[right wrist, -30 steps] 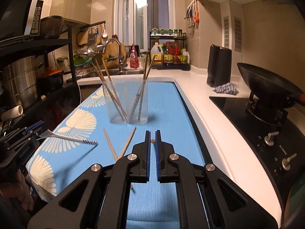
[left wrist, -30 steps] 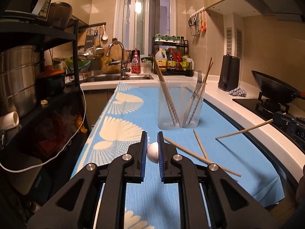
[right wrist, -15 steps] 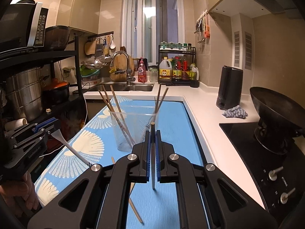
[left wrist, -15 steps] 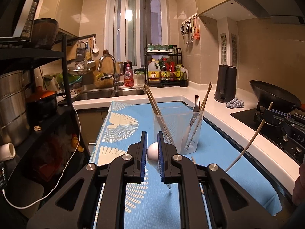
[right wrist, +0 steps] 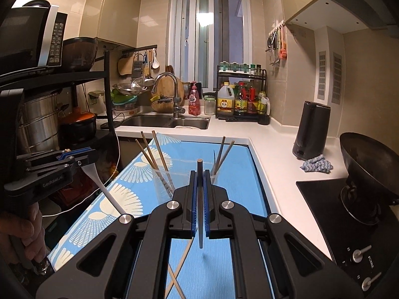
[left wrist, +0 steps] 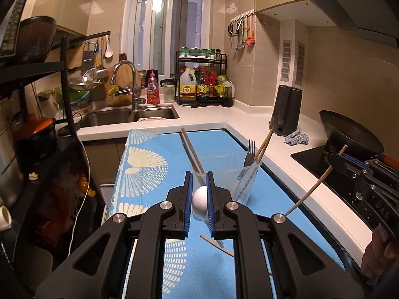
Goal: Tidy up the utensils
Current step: 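Lower the spoon and chopstick into the container and open both grippers, then move both open grippers back toward the remaining chopsticks on the cloth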
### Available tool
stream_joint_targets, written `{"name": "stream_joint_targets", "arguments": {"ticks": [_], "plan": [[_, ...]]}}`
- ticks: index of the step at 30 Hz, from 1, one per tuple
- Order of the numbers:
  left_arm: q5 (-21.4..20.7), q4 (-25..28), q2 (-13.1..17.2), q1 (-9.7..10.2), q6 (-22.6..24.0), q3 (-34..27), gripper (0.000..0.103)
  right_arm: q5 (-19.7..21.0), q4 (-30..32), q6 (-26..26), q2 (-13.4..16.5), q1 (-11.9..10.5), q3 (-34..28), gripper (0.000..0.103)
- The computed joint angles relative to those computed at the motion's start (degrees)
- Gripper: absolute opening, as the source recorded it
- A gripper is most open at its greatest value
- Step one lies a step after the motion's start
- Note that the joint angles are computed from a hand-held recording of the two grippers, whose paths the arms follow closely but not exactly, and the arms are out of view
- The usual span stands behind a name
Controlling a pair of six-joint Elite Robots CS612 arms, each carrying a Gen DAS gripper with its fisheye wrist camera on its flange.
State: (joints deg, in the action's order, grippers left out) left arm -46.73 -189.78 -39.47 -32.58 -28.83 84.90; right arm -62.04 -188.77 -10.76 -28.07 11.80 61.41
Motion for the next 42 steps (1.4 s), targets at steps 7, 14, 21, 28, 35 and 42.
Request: {"name": "stream_joint_targets", "arguments": {"ticks": [7,14,21,28,35,42], "plan": [[-4.10,0.99,-1.09,1.65,2.59,-2.29,0.011,3.15,2.59,2.48,1.35,0.18,-6.34,0.005],[-3.33,-1.04,0.03,3.27,7.56,-8.00,0.011,4.50,2.86,6.13,4.74,0.68,-16.47,0.005],[-3.99,4.76,4.60,5.25,8.32,-15.87,0.011,3.75,8.44,7.01,11.16,1.61,-28.05,0.005],[-5.65,11.08,9.03,5.56,9.08,-20.33,0.011,1.88,16.32,2.27,15.53,2.37,-33.34,0.005],[-8.56,9.85,10.03,5.65,8.62,-19.42,0.013,1.58,20.25,-1.85,15.53,2.57,-31.57,0.006],[-8.04,5.97,9.35,5.35,8.34,-17.86,0.025,1.59,18.67,-1.46,14.25,2.32,-28.87,0.010]]}}
